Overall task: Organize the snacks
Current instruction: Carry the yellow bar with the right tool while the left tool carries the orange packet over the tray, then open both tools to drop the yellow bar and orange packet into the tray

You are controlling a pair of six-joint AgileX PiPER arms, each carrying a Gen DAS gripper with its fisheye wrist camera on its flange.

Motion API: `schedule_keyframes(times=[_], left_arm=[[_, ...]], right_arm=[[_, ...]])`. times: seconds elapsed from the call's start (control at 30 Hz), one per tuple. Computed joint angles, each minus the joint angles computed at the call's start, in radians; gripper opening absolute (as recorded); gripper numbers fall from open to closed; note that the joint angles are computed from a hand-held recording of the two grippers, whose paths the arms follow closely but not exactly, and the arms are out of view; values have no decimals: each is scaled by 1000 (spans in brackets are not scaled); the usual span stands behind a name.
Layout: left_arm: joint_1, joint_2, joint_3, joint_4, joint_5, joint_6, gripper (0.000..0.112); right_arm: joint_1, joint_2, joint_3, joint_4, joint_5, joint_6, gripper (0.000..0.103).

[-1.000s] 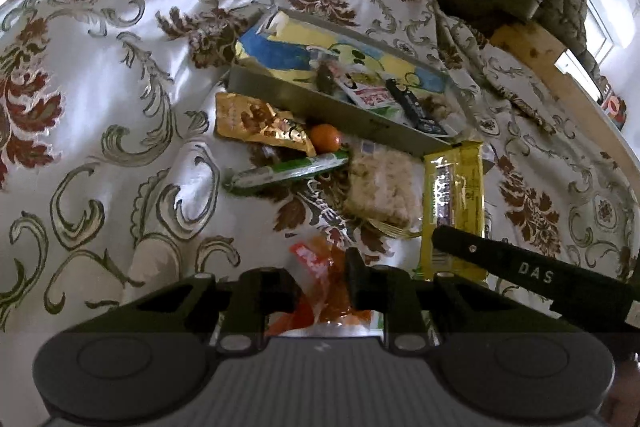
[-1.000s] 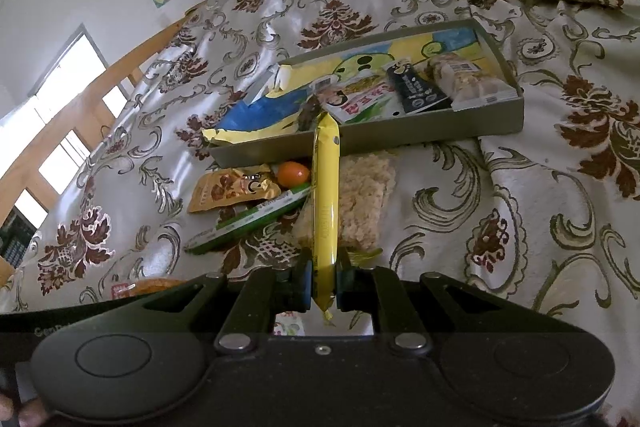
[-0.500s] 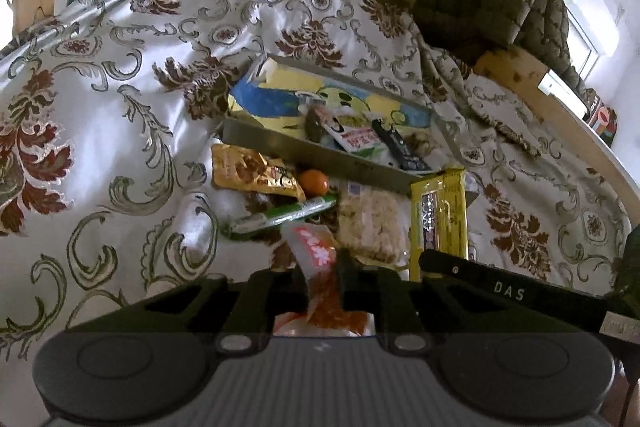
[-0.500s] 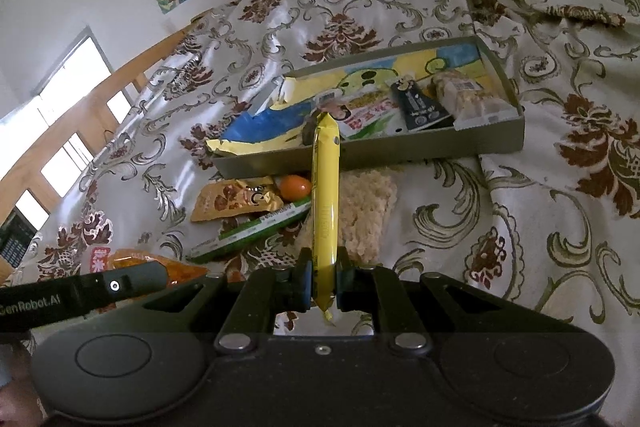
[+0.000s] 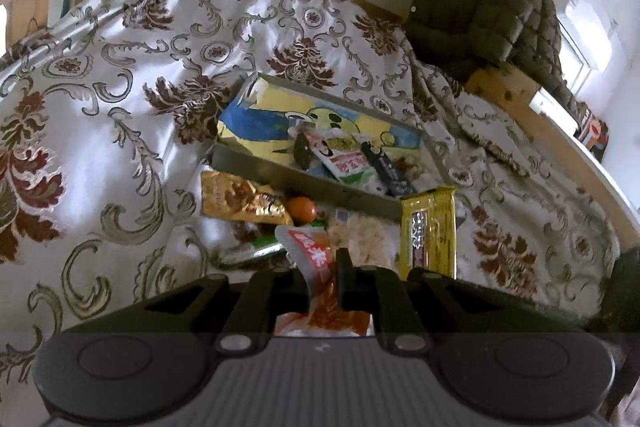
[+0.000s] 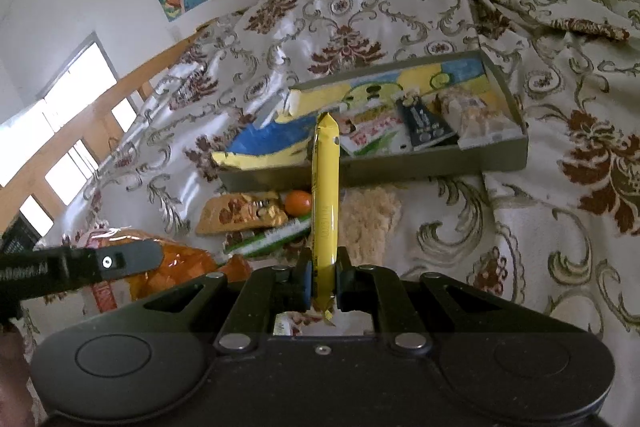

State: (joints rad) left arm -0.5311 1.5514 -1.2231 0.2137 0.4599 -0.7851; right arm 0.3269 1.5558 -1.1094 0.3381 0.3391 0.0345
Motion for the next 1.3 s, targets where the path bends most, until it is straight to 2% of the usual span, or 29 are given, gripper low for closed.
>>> schedule_keyframes(times=[0.07, 0.17, 0.4, 0.67, 0.77, 0.9, 1.03, 1.23, 1.3], left_arm=[[21, 21, -54, -54, 18, 55, 12], [33, 56, -139, -33, 38, 72, 12], [65, 263, -452, -34, 81, 129, 12], [90, 602, -902, -81, 139, 160, 12], [95, 727, -1075, -100, 193, 180, 12], [93, 889, -1317, -104, 310, 209, 12], [91, 927, -1343, -85, 325, 202, 12], [92, 907, -1277, -55, 315, 177, 13], [94, 918, -1305, -55, 347, 185, 13]], right_arm=[[-15, 9, -20, 40, -6, -43, 11], [-51, 46, -78, 120, -7, -146, 11], [-148, 215, -297, 315, 13, -371, 11], [-209, 462, -592, 282, 82, -315, 11], [-222, 529, -668, 265, 122, -278, 11], [-220, 589, -730, 201, 152, -215, 11], [-217, 620, -764, 145, 171, -165, 11], [-204, 627, -774, 84, 176, -139, 15], [-196, 625, -773, 52, 173, -122, 17]])
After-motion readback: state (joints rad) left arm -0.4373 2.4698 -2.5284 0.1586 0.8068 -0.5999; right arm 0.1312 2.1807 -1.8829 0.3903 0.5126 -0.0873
